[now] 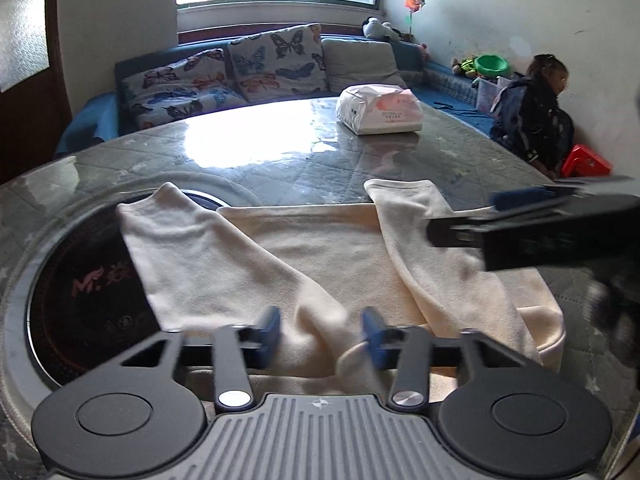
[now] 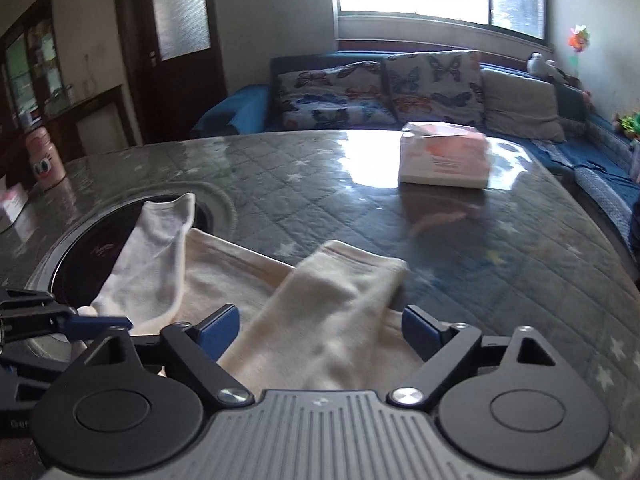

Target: Fold clothes

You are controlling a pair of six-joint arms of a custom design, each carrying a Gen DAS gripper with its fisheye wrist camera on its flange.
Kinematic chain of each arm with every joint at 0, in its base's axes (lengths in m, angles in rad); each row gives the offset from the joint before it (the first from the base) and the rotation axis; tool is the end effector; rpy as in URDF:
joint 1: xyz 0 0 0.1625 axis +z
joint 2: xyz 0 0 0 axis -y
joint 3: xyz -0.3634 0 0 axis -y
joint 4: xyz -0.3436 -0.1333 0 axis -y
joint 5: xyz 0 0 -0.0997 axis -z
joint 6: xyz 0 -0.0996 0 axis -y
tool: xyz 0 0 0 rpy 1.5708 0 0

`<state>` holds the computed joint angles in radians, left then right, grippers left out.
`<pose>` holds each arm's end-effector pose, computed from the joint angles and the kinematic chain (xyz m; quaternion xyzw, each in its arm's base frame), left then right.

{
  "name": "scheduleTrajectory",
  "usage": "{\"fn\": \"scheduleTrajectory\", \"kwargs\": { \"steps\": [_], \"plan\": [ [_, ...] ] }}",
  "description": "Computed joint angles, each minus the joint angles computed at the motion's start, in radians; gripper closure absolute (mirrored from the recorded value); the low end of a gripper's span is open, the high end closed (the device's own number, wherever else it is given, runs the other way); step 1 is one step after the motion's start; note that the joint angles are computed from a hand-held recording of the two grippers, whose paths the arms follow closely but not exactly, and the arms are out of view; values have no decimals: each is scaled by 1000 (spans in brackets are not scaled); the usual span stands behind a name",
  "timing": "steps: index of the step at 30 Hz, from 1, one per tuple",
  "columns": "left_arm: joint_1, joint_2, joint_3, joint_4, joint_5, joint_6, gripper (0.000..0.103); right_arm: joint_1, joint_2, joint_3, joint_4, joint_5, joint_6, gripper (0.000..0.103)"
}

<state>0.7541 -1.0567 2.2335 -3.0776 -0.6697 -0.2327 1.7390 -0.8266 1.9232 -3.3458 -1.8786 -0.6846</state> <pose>-0.1650 -0.4450 0.1355 0.1871 0.8710 -0.3432 0.2977 0.1921 -0.5154 0.1128 0.3390 -0.8695 0.2810 0.2237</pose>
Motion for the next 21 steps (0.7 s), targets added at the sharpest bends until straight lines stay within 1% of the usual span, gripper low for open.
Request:
{"fn": "scheduleTrajectory", "kwargs": {
  "steps": [2,4,5,7,8,10,12,13,14,16,18,19,21],
  "plan": [
    [1,-12,10,-6,-9,0,81,13,31,-43,48,-10,-10,19],
    [0,-25,21,-9,-12,-5,83,24,61,-82,92,-26,-22,22],
    [-2,-30,27,-8,-12,-10,84,31,79,-102,112,-40,-30,27],
    [-5,-39,36,-7,-8,-16,84,38,102,-123,126,-63,-38,30],
    [-7,-43,40,-6,-6,-20,84,41,114,-132,133,-74,-41,34],
    [-9,-50,46,-5,-5,-24,85,45,127,-138,114,-89,-52,39],
    [-12,-57,52,-6,-5,-25,87,48,136,-143,97,-100,-80,49],
    [-15,-62,57,-8,-4,-25,90,49,140,-146,89,-106,-93,62],
    [-18,-67,63,-10,-2,-28,91,48,135,-144,91,-108,-99,77],
    [-24,-81,78,-13,2,-36,93,45,122,-139,99,-107,-98,94],
    [-35,-102,98,-8,14,-51,95,34,92,-115,97,-92,-91,99],
    [-41,-115,109,-5,21,-59,97,32,74,-85,51,-94,-116,100],
    [-60,-150,138,5,42,-77,98,23,35,-32,-9,-77,-133,100]
  ]
}}
